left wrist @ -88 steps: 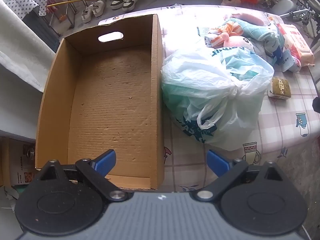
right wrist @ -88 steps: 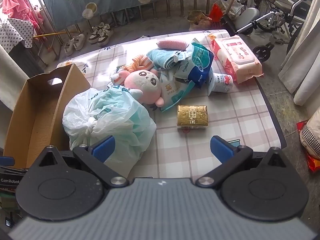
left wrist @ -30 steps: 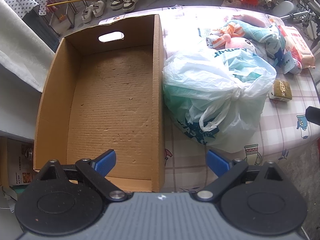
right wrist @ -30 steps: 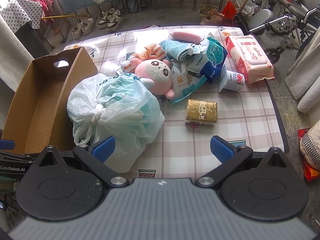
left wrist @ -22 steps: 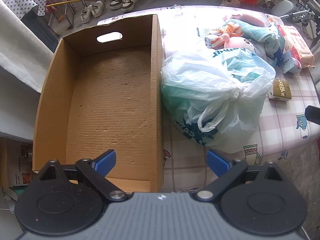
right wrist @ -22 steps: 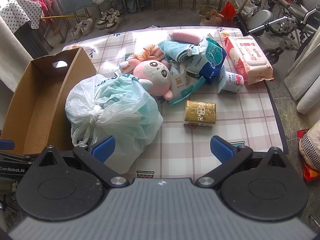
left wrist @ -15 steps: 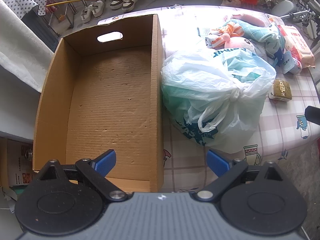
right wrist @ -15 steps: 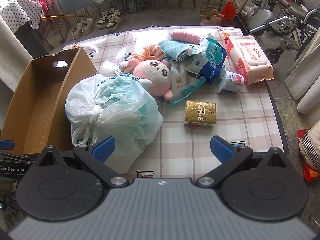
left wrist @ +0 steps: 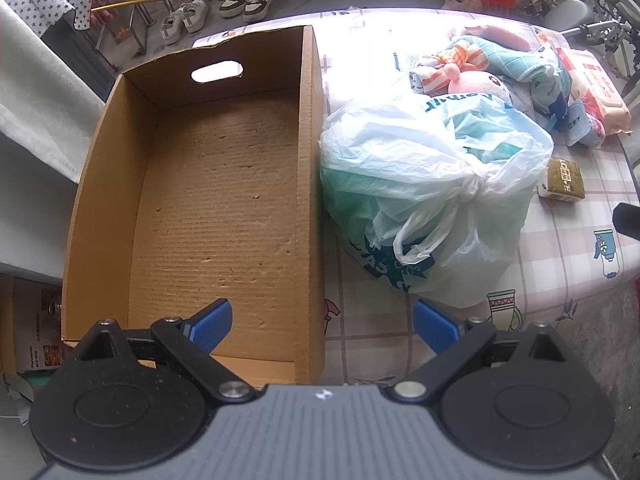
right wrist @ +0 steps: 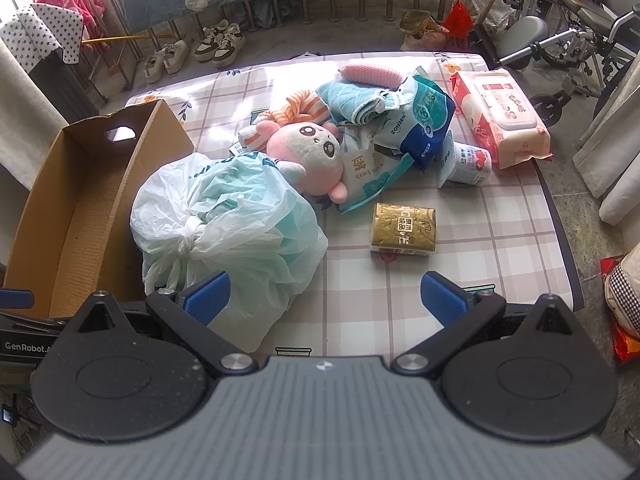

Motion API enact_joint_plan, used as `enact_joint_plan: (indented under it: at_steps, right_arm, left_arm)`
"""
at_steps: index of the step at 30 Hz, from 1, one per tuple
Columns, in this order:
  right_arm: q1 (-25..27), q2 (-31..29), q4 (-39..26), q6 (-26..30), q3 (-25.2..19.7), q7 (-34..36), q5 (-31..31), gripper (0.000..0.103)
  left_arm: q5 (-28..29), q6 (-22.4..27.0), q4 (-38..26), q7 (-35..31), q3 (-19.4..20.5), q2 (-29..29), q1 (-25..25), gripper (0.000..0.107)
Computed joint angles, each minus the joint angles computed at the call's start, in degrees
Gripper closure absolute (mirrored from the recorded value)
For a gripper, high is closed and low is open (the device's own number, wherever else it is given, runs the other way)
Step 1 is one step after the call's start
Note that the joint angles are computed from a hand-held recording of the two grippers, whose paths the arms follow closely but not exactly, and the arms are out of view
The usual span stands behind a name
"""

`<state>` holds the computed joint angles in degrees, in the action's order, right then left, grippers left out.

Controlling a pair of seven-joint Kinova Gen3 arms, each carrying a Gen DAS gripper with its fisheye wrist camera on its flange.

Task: Organize soft objects
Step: 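Lower the left gripper onto the gold packet while the right gripper approaches the yogurt cup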

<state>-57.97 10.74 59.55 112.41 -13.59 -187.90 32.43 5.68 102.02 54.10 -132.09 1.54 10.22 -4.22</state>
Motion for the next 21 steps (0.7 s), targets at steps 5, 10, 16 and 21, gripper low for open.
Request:
enact_joint_plan:
  at_steps: [5,10,16,21]
  right_arm:
    - [-1.52,-1.61,2.31,2.01,-1.81,-0.90,3.17,0.001]
    - [-1.63,-8.25,10.60,0.92,-3.99,-1.19,4.56,0.001]
    - [-3.73,-23.32,26.52,-10.60,2.60,2.64,0.99,0.001]
    - [-13.41,-36.59,39.79,-22.25,15.87,6.86,1.78,0.010]
  left_arm:
    - [4.94,-1.29,2.26,-3.19,0.07,-2.28,-1.45,0.010]
    - [9.99,-1.94,5.08,-3.85,0.03,-5.01,-1.61,0.010]
    - [11.87,-2.97,10.87,0.33,1.49,-8.43,2.57,0.010]
    - [10.95,-7.39,18.37,9.82,4.54,-11.47,9.07,0.012]
